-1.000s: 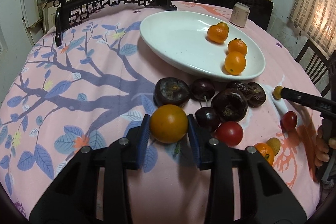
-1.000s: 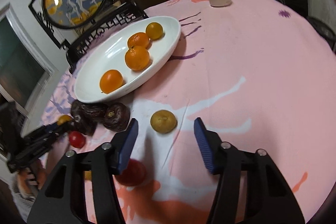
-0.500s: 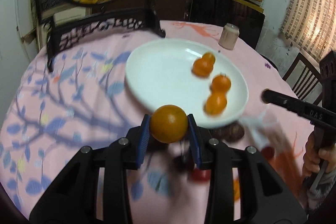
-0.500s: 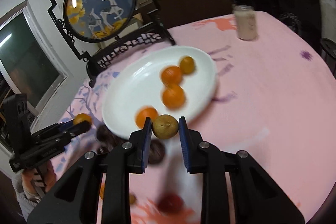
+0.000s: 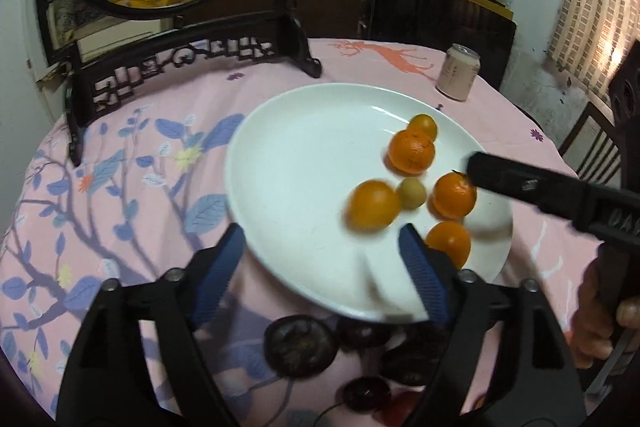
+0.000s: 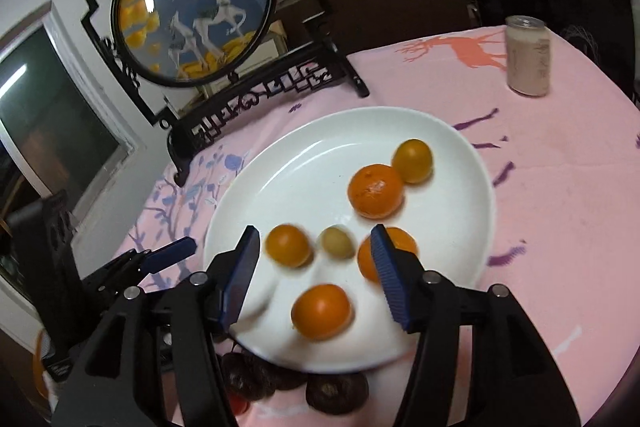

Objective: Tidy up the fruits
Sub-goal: 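Drop the kiwi and tangerine onto the white plate, opening both grippers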

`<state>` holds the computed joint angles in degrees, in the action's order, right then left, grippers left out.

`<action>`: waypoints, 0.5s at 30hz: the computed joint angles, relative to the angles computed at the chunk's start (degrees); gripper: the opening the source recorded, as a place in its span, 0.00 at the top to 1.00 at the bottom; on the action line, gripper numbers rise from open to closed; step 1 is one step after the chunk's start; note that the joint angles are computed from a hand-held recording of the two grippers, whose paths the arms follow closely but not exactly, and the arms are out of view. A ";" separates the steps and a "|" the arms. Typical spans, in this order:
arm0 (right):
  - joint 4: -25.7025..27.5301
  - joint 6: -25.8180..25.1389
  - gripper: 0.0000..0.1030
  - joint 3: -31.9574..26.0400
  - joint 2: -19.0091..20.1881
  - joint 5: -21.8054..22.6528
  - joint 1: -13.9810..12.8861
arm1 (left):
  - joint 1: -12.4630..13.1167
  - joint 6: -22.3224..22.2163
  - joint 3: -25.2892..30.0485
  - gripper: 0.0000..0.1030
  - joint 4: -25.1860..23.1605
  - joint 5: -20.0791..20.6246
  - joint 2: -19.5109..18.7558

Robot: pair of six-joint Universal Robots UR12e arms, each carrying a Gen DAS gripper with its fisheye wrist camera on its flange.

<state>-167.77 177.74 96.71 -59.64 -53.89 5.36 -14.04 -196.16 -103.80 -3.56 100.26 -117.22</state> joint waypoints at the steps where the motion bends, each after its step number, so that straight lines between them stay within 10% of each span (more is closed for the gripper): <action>1: -0.22 0.26 0.43 0.73 -0.49 0.89 -0.56 | -0.11 -0.37 -0.71 0.14 0.62 1.21 0.41; 15: -9.10 3.64 0.15 15.23 -6.56 3.65 -6.73 | -2.05 -6.24 -10.73 0.03 4.53 6.82 5.53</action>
